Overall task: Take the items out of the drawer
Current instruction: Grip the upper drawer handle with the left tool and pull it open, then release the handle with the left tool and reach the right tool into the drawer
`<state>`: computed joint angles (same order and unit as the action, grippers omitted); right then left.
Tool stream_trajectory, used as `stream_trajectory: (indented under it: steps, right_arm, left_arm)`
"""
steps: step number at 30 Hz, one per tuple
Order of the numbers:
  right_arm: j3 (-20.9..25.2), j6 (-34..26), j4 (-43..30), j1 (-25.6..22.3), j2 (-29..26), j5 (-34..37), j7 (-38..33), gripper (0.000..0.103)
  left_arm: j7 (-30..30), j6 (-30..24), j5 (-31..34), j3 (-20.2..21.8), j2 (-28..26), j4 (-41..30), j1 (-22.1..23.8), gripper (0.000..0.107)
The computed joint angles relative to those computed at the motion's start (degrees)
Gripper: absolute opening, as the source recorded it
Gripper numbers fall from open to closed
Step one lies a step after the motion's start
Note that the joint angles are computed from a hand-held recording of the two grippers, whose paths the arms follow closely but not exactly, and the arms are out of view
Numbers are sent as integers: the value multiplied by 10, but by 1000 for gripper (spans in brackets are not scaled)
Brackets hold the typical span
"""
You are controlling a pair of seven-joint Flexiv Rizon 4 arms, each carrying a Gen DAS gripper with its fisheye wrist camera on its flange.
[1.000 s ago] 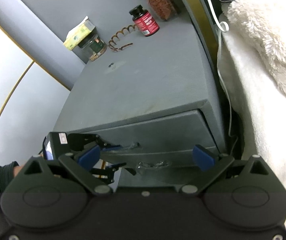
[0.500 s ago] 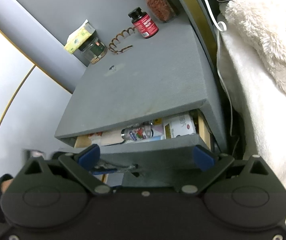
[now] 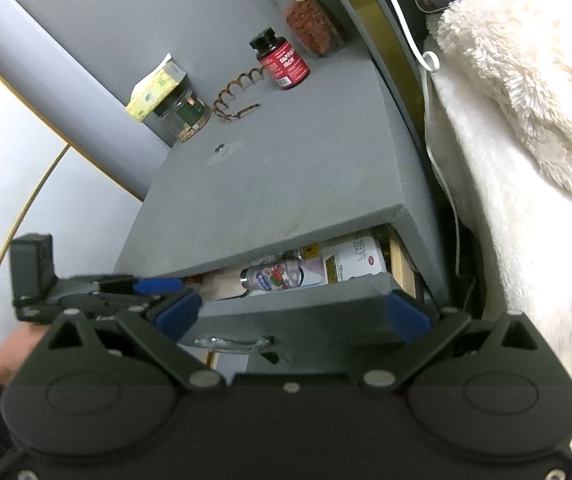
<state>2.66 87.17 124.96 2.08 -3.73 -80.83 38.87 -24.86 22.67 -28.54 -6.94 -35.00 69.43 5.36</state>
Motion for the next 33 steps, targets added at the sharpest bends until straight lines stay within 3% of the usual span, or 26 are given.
stream_trajectory:
  steps: [1, 4, 7, 15, 20, 28, 33]
  right_arm:
    - [2, -3, 1, 2, 0, 11, -10, 102]
    - [6, -13, 2, 9, -1, 44, -41, 102]
    - [4, -18, 4, 14, 1, 53, -48, 102]
    - [6, -33, 4, 22, 2, 77, -64, 102]
    - [7, -44, 7, 25, 8, 72, -58, 102]
    - [18, -75, 6, 35, 13, 109, -95, 102]
    - [17, -85, 6, 36, 17, 103, -86, 102]
  left_arm:
    - [-20, 15, 9, 9, -4, -2, -7, 27]
    - [-9, 70, 26, 15, 2, 22, -11, 22]
    - [-62, 20, 27, 17, -11, -9, -5, 17]
    - [-29, 34, 38, 23, 43, 62, 3, 17]
    - [18, 70, 40, 33, 98, 143, 3, 17]
    - [26, 69, 47, 40, 116, 162, -5, 15]
    - [26, 64, 54, 36, 87, 128, -7, 14]
